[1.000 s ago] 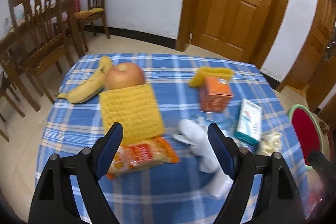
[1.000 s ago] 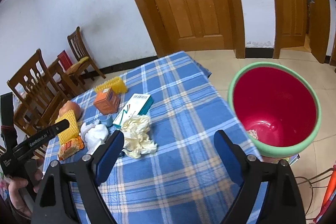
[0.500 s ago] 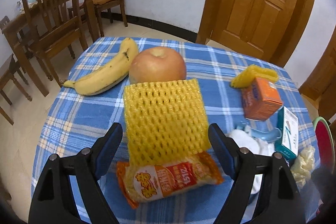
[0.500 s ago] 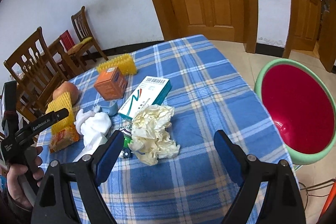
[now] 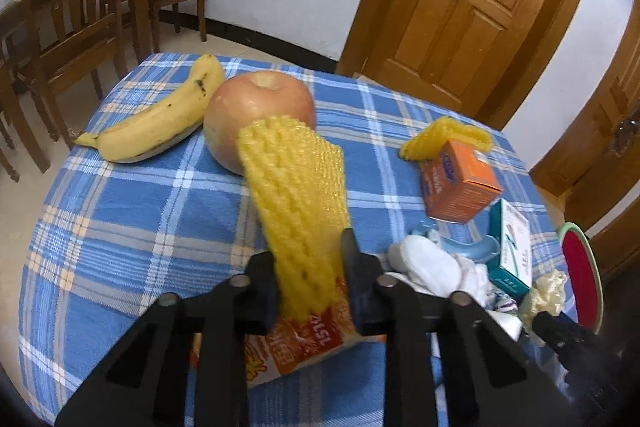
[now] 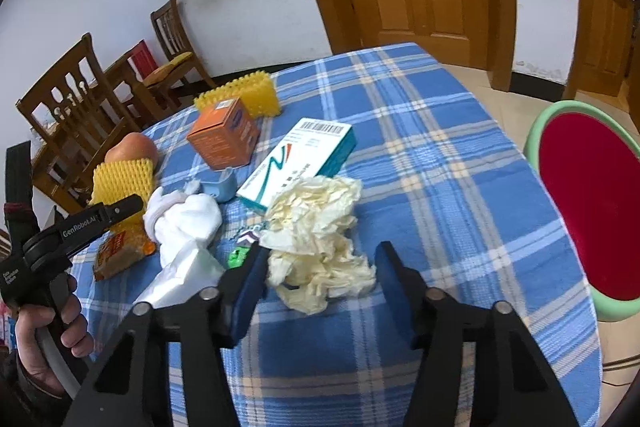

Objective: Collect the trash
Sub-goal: 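Grasp the yellow foam fruit net with the left tool while the right tool grasps cream tissue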

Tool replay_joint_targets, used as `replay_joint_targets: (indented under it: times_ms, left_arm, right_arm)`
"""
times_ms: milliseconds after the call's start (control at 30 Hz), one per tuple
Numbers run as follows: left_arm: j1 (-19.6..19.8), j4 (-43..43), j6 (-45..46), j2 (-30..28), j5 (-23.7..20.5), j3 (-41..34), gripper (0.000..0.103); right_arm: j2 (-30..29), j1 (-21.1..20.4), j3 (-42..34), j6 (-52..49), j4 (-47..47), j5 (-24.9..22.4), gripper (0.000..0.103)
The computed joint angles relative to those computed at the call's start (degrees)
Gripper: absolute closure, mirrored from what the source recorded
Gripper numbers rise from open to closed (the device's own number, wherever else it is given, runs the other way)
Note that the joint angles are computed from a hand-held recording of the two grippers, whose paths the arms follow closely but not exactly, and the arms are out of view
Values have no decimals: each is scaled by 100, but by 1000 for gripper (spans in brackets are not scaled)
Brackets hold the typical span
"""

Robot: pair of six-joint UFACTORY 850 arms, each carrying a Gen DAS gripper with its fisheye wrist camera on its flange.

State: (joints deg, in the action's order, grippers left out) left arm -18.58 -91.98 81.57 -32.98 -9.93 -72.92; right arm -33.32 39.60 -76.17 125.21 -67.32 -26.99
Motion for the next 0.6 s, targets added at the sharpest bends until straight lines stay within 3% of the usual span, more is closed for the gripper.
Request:
replay_joint_targets:
  times_ms: [200, 300, 600]
  left_arm:
    - [12, -948, 1024, 276, -271, 275, 88]
    - [25, -1435, 1605, 452, -522, 447, 91]
    - [-63, -1844, 2198, 932, -858, 825, 91]
  right_arm:
    - [124, 86, 183, 924, -768, -49, 77]
    - [202, 123, 255, 1192, -1012, -92, 84]
    - [435, 282, 429, 1664, -1428, -326, 86]
